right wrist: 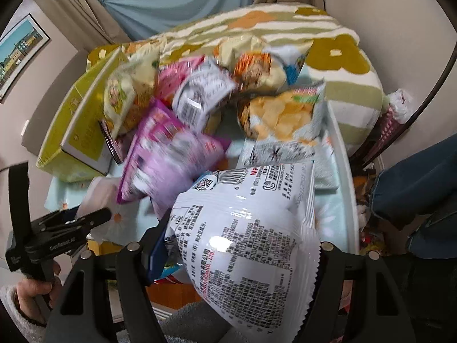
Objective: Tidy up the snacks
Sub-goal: 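Grasp the pink wafer pack with the left gripper while the right gripper grasps the white chip bag, then carry the pink wafer pack into the yellow box and open the left gripper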
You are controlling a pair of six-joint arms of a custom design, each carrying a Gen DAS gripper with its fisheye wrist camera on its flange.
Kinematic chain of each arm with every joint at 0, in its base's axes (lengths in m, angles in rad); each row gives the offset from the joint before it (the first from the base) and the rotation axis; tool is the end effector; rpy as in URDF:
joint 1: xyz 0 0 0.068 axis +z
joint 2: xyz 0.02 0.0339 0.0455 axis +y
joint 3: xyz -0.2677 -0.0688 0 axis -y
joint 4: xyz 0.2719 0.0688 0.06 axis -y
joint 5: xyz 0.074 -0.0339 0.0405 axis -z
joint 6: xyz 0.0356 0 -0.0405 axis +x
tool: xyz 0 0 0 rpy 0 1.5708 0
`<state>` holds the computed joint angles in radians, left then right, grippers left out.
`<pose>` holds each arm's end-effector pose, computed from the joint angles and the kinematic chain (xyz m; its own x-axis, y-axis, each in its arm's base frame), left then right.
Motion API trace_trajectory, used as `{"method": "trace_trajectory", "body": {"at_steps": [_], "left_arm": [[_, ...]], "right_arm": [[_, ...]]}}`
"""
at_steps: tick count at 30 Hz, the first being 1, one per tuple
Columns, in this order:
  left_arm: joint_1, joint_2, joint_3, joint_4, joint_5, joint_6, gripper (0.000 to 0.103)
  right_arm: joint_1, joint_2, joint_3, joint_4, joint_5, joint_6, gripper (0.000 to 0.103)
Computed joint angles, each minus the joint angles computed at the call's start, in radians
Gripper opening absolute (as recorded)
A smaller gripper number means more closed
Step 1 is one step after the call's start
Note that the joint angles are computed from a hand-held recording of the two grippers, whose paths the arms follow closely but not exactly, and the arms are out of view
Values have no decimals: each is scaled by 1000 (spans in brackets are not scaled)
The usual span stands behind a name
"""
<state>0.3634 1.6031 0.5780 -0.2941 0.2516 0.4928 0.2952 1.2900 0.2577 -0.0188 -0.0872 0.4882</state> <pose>0.2350 0.0799 0.0747 -0.9330 0.1354 -0.3334 0.1760 0.9798 -0.0946 0.1820 0.0586 0.0731 -0.8888 0.2181 -0.4031 0.0970 0.9491 0.2997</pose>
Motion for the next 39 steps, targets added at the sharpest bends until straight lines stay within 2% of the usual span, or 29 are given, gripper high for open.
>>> {"method": "trace_trajectory", "body": {"at_steps": [7, 10, 11, 14, 19, 23, 25, 28, 32, 36, 39], "left_arm": [[119, -235, 47, -203, 94, 8, 62], [143, -266, 122, -275, 138, -22, 62], [112, -253, 119, -233, 133, -71, 62], [133, -233, 217, -271, 153, -94, 62], [138, -38, 459, -260, 131, -105, 62], [147, 209, 716, -281, 131, -96, 62], [147, 346, 864, -305, 116, -92, 62], [145, 545, 1091, -361, 84, -82, 62], [132, 794, 1385, -446, 45, -62, 62], [119, 1045, 1746, -609, 27, -36, 62], [101, 1181, 1958, -691, 6, -9, 62]], "right_arm": [[-61, -206, 52, -181, -11, -90, 68], [-55, -187, 131, -205, -7, -134, 68], [-42, -167, 165, -207, 1, -147, 68], [0, -95, 268, -201, 17, -175, 68], [86, 121, 529, -178, 14, -185, 68], [151, 345, 772, -168, 22, -175, 68], [165, 469, 902, -165, -9, -150, 68], [185, 661, 1122, -208, -41, -89, 68], [220, 867, 1384, -302, -29, -36, 68], [235, 1003, 1556, -369, -22, -16, 68], [243, 1084, 1667, -424, 5, -1, 68]]}}
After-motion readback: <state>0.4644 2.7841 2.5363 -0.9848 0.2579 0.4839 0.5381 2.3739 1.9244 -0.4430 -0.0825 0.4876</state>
